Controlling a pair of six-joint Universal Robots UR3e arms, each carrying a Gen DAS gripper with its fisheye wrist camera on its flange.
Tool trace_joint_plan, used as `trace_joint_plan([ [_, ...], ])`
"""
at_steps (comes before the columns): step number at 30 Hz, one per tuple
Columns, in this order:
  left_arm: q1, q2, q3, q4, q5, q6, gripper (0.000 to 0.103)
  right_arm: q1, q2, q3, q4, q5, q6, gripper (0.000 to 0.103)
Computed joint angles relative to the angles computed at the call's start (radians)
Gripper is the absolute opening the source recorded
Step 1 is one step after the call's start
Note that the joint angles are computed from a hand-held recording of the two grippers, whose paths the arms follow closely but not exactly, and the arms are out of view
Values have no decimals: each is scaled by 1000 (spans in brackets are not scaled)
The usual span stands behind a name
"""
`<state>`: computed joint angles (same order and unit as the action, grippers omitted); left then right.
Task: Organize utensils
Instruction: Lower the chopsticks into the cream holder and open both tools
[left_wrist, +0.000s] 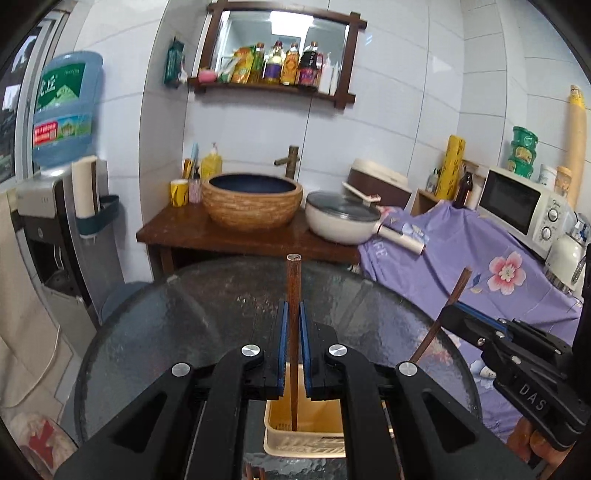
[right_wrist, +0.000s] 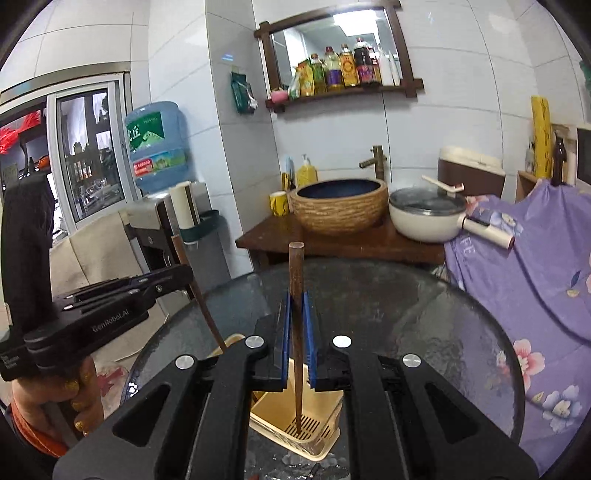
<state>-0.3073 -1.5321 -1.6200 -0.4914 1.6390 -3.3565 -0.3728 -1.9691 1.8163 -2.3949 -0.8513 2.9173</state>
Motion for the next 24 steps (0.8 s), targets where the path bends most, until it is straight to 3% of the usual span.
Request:
trace_joint_plan([
  [12,23,-30,-69,53,-44,6,7,2,39,77,-94,-32,21,8],
  [13,17,-30,-72,59,-36,9,14,1,34,84,-92,-31,17,12],
  [15,3,-18,-96,92,-7,10,40,-8,15,113,-114,-38,27,42],
  [16,-2,-3,-120,121,5,8,54,-19,-4,141,-144,-37,42,61],
  [19,-8,59,-201,178,13,14,63,-51,-85,217,-185,-43,44,62],
  [20,-11,83,-234,195,18,18,73,-66,-115,235,-175,-35,30,62],
  [22,-9,148,-328,229,34,21,90,-152,-240,310,-107,32,-30,62],
  [24,2,208,-426,263,38,15,94,-280,-396,374,40,129,-124,64],
])
